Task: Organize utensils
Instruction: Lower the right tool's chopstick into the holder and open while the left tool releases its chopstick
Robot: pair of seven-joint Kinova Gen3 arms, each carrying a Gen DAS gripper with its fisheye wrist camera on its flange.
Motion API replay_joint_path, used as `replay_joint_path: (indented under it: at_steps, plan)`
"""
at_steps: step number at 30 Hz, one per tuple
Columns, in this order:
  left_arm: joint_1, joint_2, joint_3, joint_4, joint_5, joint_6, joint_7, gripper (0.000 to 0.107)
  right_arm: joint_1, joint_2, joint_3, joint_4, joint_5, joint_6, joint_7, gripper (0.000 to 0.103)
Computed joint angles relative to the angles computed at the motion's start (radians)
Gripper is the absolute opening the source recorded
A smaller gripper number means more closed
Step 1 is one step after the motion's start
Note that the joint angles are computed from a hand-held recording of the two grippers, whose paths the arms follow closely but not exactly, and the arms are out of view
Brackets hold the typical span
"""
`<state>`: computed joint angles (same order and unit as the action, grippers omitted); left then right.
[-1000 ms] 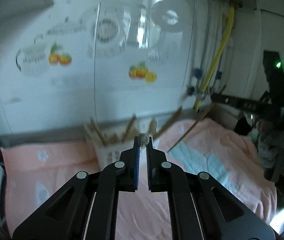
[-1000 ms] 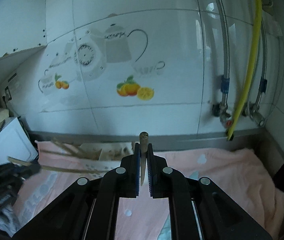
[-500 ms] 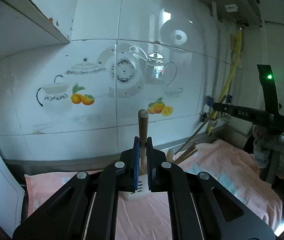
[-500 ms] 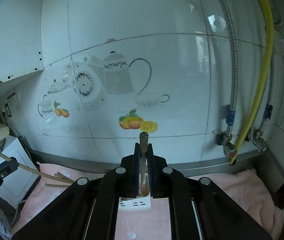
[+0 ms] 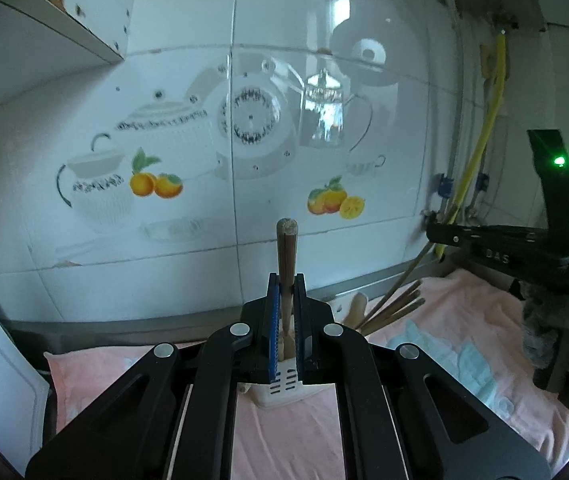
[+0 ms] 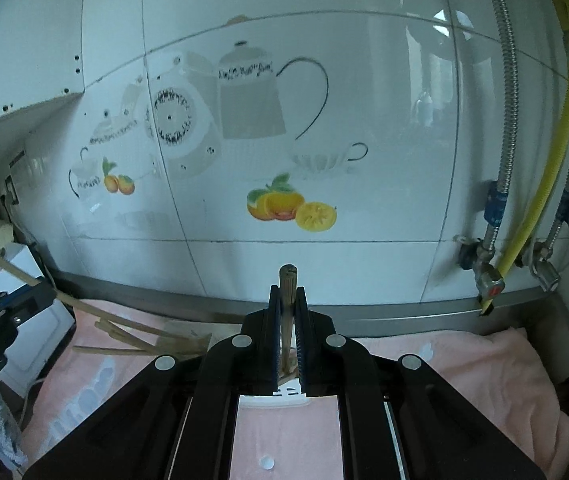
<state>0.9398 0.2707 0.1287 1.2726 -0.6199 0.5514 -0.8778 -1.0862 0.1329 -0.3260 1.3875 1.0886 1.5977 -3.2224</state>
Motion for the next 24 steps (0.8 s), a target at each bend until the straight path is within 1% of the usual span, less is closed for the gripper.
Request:
replay_joint_path:
  at_steps: [3,8,13,19,24]
  plan:
    - [-0.008,0.045,0.012,-0.062,0.028,0.053,-0.043,0.005,0.011,0.005,0.005,0.0,-0.015,-0.02,0.012,0.007]
    - [-0.003,0.101,0.001,-0.136,0.081,0.113,-0.099,0.005,0.02,0.021,0.019,-0.005,-0.044,-0.039,0.039,0.007]
    - [0.001,0.13,-0.013,-0.157,0.126,0.125,-0.137,0.005,0.03,0.018,0.028,0.017,-0.066,-0.064,0.029,0.007]
    - [-0.017,0.143,-0.015,-0.153,0.194,0.117,-0.163,0.006,0.047,0.013,0.029,0.04,-0.089,-0.089,0.017,0.007]
    - [-0.019,0.142,-0.024,-0.142,0.21,0.106,-0.167,0.006,0.053,0.013,0.027,0.044,-0.092,-0.092,0.01,0.007]
